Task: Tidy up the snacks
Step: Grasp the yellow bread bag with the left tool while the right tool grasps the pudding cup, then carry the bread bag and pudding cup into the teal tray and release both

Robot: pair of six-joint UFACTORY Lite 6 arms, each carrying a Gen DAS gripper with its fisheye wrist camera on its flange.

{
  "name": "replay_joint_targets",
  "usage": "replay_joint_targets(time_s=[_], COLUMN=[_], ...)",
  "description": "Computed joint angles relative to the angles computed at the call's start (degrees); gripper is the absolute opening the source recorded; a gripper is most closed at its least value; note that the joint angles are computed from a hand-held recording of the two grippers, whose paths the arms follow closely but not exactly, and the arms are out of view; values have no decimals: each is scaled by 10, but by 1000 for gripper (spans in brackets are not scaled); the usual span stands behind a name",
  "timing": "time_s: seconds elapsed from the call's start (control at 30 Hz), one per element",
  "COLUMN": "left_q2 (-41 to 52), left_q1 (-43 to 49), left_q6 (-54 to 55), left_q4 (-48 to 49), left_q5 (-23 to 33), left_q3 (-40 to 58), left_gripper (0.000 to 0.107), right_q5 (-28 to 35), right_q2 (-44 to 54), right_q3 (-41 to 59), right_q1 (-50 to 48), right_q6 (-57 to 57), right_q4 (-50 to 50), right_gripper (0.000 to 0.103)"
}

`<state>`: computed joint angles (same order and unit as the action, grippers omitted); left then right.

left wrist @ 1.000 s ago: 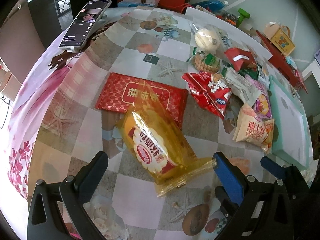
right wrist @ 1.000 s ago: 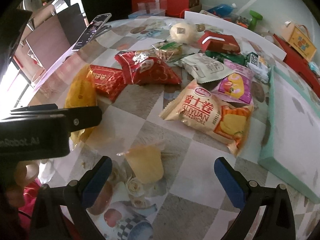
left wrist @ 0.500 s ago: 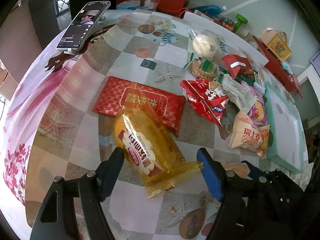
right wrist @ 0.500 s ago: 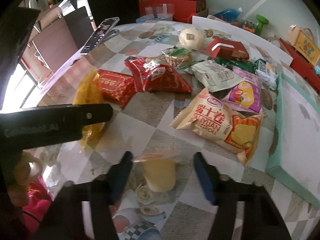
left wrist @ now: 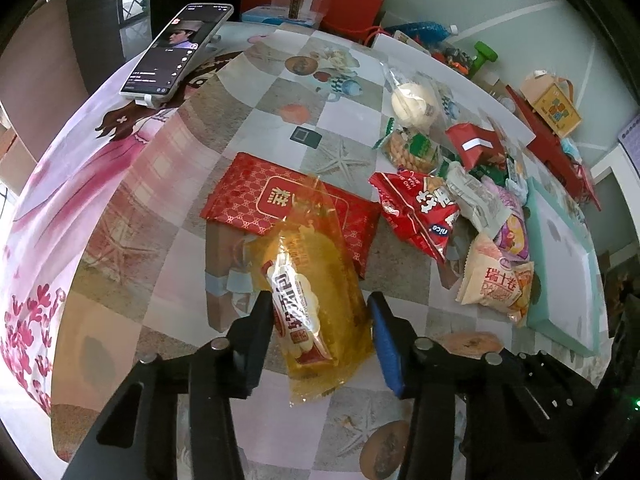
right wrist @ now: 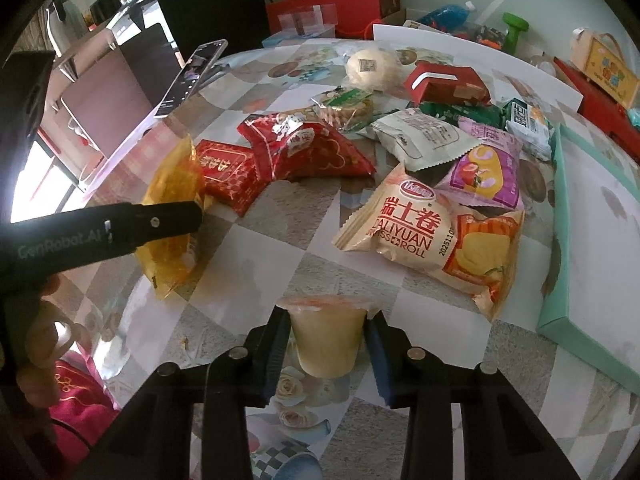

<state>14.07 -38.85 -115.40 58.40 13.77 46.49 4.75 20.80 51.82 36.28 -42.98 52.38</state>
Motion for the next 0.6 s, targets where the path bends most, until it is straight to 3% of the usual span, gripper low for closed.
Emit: replay_joint_targets(time_s=[0.3,0.6], left_q2=[-49,-81], left_q1=[0,-19], left_q6=[-43,37], left_q4=[34,-33], left_q5=[-9,34], left_q3=[-30,0], left_gripper=[45,45], right_q5=[1,6], right_q2=[-25,-86], right_q3=[-17,-36], right_q1=[-9,-28], right_q6=[-81,-130], right_q4=[82,131], right_gripper=[40,40])
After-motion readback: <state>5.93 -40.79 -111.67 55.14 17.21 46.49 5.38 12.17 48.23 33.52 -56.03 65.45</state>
